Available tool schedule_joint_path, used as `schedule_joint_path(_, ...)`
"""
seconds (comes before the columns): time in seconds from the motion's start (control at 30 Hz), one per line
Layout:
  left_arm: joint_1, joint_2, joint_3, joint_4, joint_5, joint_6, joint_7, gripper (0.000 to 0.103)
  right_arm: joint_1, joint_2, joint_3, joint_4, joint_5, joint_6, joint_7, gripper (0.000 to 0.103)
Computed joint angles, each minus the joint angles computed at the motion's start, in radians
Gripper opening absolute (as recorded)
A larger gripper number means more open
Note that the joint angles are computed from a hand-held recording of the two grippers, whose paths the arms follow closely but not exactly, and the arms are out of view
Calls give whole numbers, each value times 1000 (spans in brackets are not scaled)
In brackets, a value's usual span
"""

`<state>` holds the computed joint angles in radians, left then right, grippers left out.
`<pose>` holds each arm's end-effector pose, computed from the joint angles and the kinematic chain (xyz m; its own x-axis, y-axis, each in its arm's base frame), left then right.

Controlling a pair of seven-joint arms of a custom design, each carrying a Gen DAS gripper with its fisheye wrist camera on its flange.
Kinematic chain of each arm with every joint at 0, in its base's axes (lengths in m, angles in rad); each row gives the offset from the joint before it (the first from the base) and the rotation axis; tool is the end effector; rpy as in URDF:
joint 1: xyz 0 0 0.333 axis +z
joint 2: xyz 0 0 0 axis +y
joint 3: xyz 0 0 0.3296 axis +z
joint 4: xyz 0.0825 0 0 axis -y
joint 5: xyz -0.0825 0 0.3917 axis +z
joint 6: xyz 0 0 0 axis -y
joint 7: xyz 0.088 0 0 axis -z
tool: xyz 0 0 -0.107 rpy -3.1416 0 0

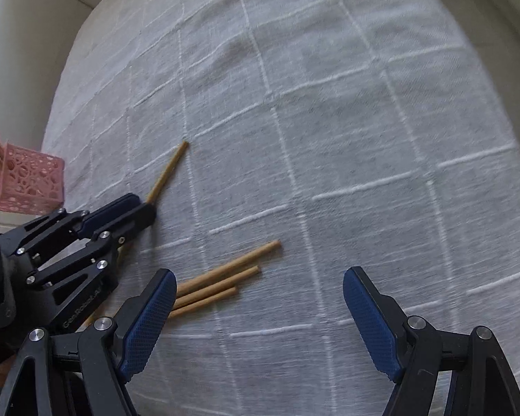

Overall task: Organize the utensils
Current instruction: 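Reach both grippers back to the loose chopsticks on the cloth, then grasp one chopstick with the left gripper while the right gripper grasps another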

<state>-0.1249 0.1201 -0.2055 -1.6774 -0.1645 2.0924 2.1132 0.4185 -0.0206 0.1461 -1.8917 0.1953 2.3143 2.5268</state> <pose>0.6016 -0.2078 0.5682 -0.7234 -0.6904 0.0106 -0.6522 0.6783 -0.3384 0.5044 0.3247 0.5684 -0.4028 -0.7995 -0.4456 -0.8679 0.4882 -0.0913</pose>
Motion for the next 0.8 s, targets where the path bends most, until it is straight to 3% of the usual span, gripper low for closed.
schedule_joint_path(0.07, 0, 11, 2, 9, 10, 5, -11, 19, -1, 11, -2, -5, 40, 11, -3, 72)
schedule_joint_path(0.23, 10, 24, 6, 13, 31, 24, -11, 19, 10, 53, 0, 63, -69, -42, 66, 60)
schedule_joint_path(0.33, 15, 31, 7, 17, 32, 27, -21, 19, 21, 85, -2, 108, -105, -65, 83, 47)
schedule_joint_path(0.53, 28, 18, 9, -3, 18, 40, -19, 19, 53, 160, -16, 214, -203, -117, 113, 41)
schedule_joint_path(0.8, 36, 70, 2, 48, -12, 61, -19, 23, 81, 228, -46, 293, -273, -113, 152, 35)
